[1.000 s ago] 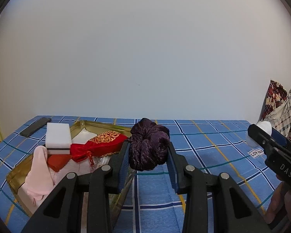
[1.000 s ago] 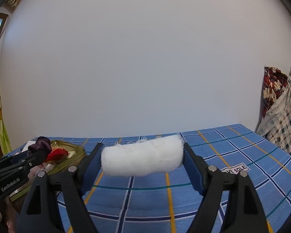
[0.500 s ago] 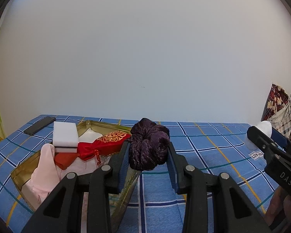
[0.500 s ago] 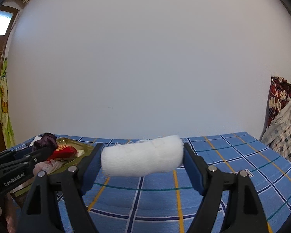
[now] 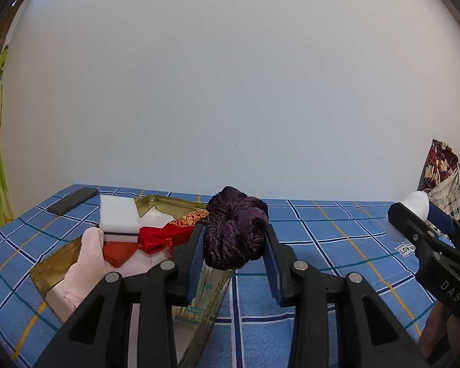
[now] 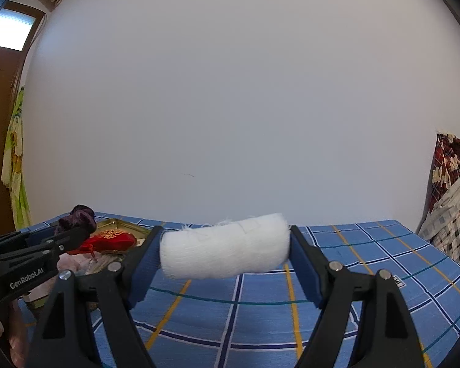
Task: Organize soft objects
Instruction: 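Carry the purple scrunchie and white cotton roll toward the tin tray with both grippers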
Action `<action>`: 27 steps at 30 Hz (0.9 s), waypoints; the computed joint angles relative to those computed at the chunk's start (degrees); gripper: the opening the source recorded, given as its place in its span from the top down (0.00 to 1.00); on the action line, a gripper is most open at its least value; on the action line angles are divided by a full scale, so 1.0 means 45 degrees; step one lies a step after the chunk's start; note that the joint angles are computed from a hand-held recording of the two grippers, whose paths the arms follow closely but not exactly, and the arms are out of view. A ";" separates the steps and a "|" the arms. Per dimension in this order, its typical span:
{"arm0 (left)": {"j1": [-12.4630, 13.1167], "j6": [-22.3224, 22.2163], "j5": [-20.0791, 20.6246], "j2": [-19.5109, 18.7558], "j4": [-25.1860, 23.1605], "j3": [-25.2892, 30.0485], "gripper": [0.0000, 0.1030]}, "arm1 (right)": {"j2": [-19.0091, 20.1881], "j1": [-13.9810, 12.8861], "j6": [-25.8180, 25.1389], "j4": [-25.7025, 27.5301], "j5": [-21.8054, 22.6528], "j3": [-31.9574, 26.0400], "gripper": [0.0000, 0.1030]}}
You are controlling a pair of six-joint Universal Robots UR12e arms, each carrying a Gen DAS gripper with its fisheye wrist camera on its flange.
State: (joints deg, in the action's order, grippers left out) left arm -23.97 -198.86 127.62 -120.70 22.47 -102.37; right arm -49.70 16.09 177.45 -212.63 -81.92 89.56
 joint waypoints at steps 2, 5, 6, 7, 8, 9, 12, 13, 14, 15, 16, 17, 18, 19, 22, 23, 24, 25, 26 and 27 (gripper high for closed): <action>-0.0022 -0.0028 0.0058 0.0042 0.0144 -0.0085 0.62 | -0.0008 0.0007 0.0028 -0.0043 0.0045 0.0030 0.23; -0.0092 0.0025 0.0247 0.0093 0.0324 -0.0186 0.62 | -0.0044 -0.0005 0.0144 -0.0116 0.0139 0.0104 0.23; -0.0066 0.0024 0.0215 0.0109 0.0357 -0.0223 0.62 | -0.0045 -0.0011 0.0170 -0.0157 0.0161 0.0118 0.23; -0.0083 0.0024 0.0249 0.0128 0.0362 -0.0251 0.62 | -0.0057 -0.0036 0.0200 -0.0205 0.0211 0.0146 0.23; -0.0110 0.0049 0.0320 0.0136 0.0370 -0.0260 0.62 | -0.0065 -0.0038 0.0225 -0.0252 0.0253 0.0176 0.23; -0.0124 0.0070 0.0352 0.0143 0.0402 -0.0276 0.62 | -0.0076 -0.0035 0.0236 -0.0272 0.0265 0.0199 0.23; -0.0109 0.0200 0.0462 0.0107 0.0514 -0.0306 0.62 | -0.0099 -0.0053 0.0290 -0.0293 0.0328 0.0230 0.23; -0.0079 0.0238 0.0441 0.0083 0.0572 -0.0312 0.62 | -0.0090 -0.0058 0.0280 -0.0281 0.0341 0.0206 0.23; -0.0076 0.0274 0.0449 0.0080 0.0613 -0.0327 0.62 | -0.0088 -0.0057 0.0259 -0.0286 0.0338 0.0201 0.23; -0.0083 0.0291 0.0489 0.0080 0.0627 -0.0334 0.62 | -0.0087 -0.0057 0.0244 -0.0289 0.0339 0.0195 0.23; -0.0089 0.0301 0.0504 0.0083 0.0635 -0.0348 0.62 | -0.0087 -0.0053 0.0236 -0.0308 0.0342 0.0200 0.23; -0.0087 0.0289 0.0501 0.0092 0.0638 -0.0371 0.62 | -0.0087 -0.0046 0.0229 -0.0347 0.0346 0.0211 0.23; -0.0070 0.0245 0.0484 0.0103 0.0664 -0.0404 0.62 | -0.0049 -0.0039 0.0239 -0.0373 0.0355 0.0164 0.23; -0.0051 0.0204 0.0463 0.0113 0.0707 -0.0438 0.62 | -0.0035 -0.0051 0.0253 -0.0431 0.0397 0.0158 0.23; -0.0038 0.0178 0.0507 0.0126 0.0840 -0.0503 0.62 | -0.0019 -0.0045 0.0127 -0.0556 0.0504 0.0169 0.23; -0.0028 0.0168 0.0492 0.0138 0.0883 -0.0536 0.62 | -0.0015 -0.0037 0.0082 -0.0621 0.0533 0.0179 0.23; -0.0017 0.0166 0.0485 0.0146 0.0916 -0.0565 0.62 | -0.0009 -0.0045 0.0056 -0.0677 0.0579 0.0186 0.23; -0.0007 0.0153 0.0489 0.0147 0.0964 -0.0586 0.62 | -0.0010 -0.0040 0.0032 -0.0719 0.0597 0.0197 0.23; 0.0008 0.0143 0.0474 0.0160 0.1028 -0.0623 0.62 | -0.0008 -0.0039 0.0012 -0.0771 0.0628 0.0212 0.23; 0.0014 0.0162 0.0465 0.0167 0.1066 -0.0643 0.62 | -0.0001 -0.0042 0.0007 -0.0813 0.0658 0.0215 0.23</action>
State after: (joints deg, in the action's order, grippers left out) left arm -23.91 -198.13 129.71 -119.94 27.26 -105.27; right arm -49.70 15.91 177.48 -216.29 -78.96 90.52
